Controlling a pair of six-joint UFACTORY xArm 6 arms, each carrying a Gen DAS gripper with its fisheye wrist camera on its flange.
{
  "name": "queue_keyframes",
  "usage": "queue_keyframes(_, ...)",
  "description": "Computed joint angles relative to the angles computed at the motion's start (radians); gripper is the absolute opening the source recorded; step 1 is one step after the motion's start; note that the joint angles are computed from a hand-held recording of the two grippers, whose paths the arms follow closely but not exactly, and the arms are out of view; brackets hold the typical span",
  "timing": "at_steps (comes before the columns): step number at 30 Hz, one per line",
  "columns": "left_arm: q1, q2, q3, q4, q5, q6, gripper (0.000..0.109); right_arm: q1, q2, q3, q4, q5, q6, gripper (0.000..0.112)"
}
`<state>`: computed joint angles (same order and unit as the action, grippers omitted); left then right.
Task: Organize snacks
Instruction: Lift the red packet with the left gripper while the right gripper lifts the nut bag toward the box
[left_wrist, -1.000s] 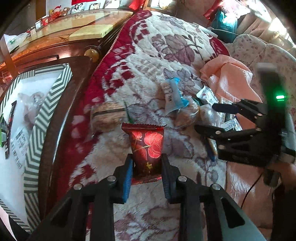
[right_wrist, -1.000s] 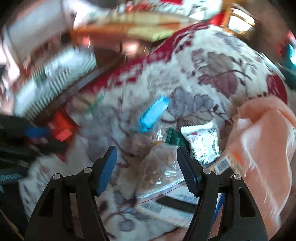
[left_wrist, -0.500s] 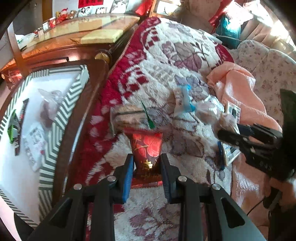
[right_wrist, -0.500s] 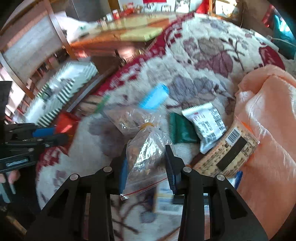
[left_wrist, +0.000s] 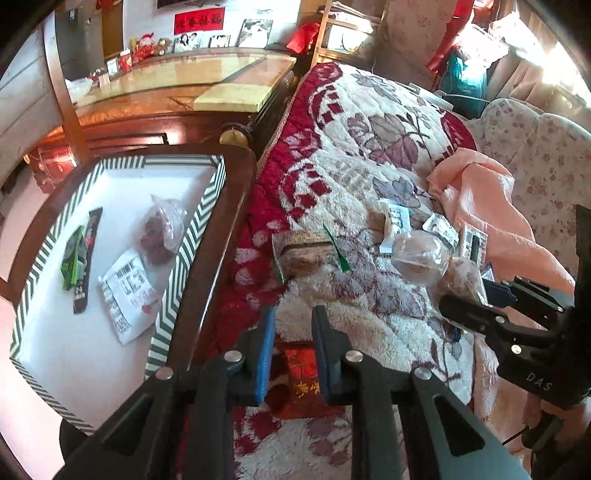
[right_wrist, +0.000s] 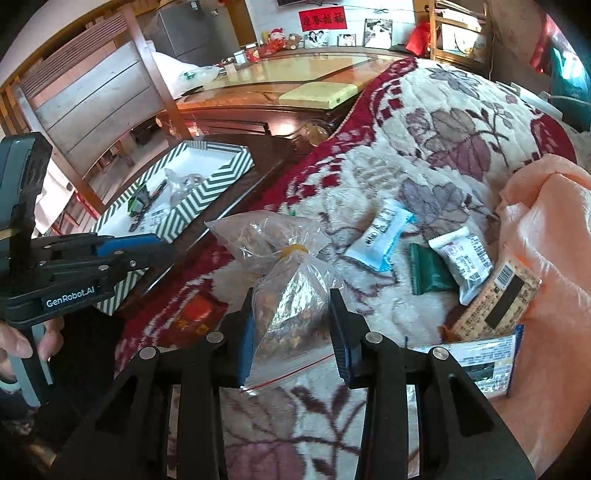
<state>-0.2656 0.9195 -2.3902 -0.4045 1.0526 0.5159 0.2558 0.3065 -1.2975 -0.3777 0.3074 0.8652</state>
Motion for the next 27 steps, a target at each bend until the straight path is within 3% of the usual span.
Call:
queue_keyframes(2,0.007,0.021,-0.036,-0.014,0.054,-0.005,0.022,0.002,-0.006,0.001,-0.002,0.009,0.003,0.035)
queue_keyframes(4,0.007,-0.010,0.024,-0.021,0.047,0.010,0.024,0.000,-0.017,0.015,-0.014,0.006,0.023,0.035)
queue_keyframes(5,0.003,-0.032,0.068,-0.013,0.037,0.022,0.030,-0.003,-0.026,0.032,-0.020,-0.009,0.039,0.035)
queue_keyframes(8,-0.009,-0.060,0.147,0.023,0.016,0.008,0.066,-0.007,-0.039,0.066,-0.009,-0.035,0.053,0.035)
queue_keyframes(14,-0.032,-0.039,0.187,0.079,0.041,0.009,0.066,-0.003,-0.039,0.083,0.018,-0.042,0.037,0.035)
queue_keyframes(15,-0.034,-0.019,0.165,0.098,0.060,-0.008,0.057,-0.002,-0.035,0.080,0.026,-0.044,0.031,0.035)
queue_keyframes(18,-0.025,-0.028,0.193,0.075,0.033,-0.001,0.049,0.006,-0.025,0.063,0.040,-0.041,0.007,0.035)
queue_keyframes(25,-0.001,-0.098,0.251,0.003,-0.072,0.035,0.044,0.023,0.003,-0.003,0.037,-0.025,-0.020,0.035)
queue_keyframes(27,0.005,-0.104,0.252,0.004,-0.087,0.042,0.004,0.029,0.015,-0.032,0.035,-0.015,-0.031,0.035)
